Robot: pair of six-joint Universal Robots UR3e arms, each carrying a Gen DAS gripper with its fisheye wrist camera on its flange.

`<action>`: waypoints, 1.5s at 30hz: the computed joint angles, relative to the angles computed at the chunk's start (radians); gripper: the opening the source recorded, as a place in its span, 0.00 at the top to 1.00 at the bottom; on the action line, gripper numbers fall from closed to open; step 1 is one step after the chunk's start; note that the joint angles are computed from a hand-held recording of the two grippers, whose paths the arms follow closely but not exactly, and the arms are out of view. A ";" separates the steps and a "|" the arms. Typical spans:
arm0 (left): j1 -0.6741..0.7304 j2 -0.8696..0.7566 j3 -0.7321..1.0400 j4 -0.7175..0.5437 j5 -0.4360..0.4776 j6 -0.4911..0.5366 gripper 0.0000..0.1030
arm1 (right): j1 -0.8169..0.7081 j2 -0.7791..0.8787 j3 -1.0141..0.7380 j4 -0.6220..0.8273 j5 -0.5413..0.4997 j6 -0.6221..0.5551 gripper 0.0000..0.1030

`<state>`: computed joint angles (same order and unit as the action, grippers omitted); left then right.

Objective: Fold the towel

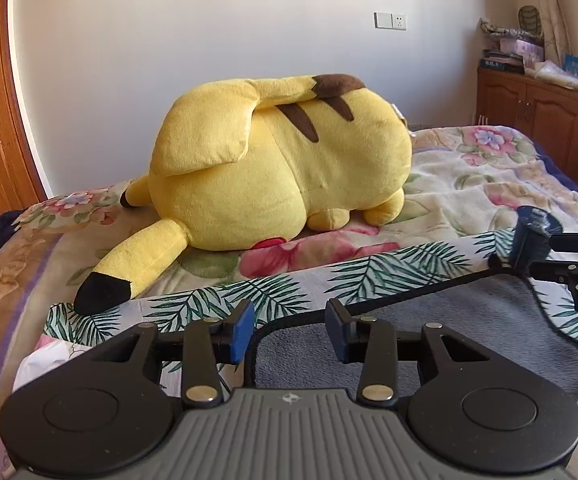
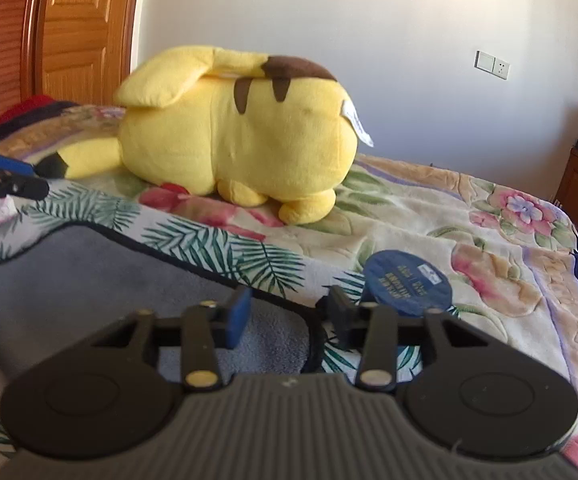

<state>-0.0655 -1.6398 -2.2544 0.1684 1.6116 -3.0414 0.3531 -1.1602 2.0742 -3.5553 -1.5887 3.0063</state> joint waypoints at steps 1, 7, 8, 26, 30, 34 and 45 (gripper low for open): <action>-0.008 0.029 -0.010 -0.019 0.005 -0.004 0.81 | -0.001 -0.027 0.015 0.012 0.005 0.004 0.55; -0.041 0.220 -0.060 -0.165 0.008 -0.027 0.81 | 0.013 -0.208 0.112 0.107 0.028 0.057 0.52; -0.047 0.251 -0.061 -0.193 0.011 -0.032 0.81 | 0.020 -0.236 0.125 0.123 0.027 0.069 0.51; -0.208 0.723 -0.050 -0.640 0.127 -0.123 0.75 | 0.171 -0.612 0.174 0.394 -0.099 0.153 0.44; -0.281 0.767 -0.028 -0.710 0.188 -0.156 0.75 | 0.222 -0.649 0.185 0.424 -0.140 0.186 0.43; -0.351 0.782 -0.003 -0.751 0.252 -0.189 0.70 | 0.272 -0.673 0.193 0.443 -0.178 0.218 0.43; -0.623 0.741 0.025 -0.769 0.503 -0.331 0.41 | 0.404 -0.717 0.240 0.449 -0.306 0.289 0.26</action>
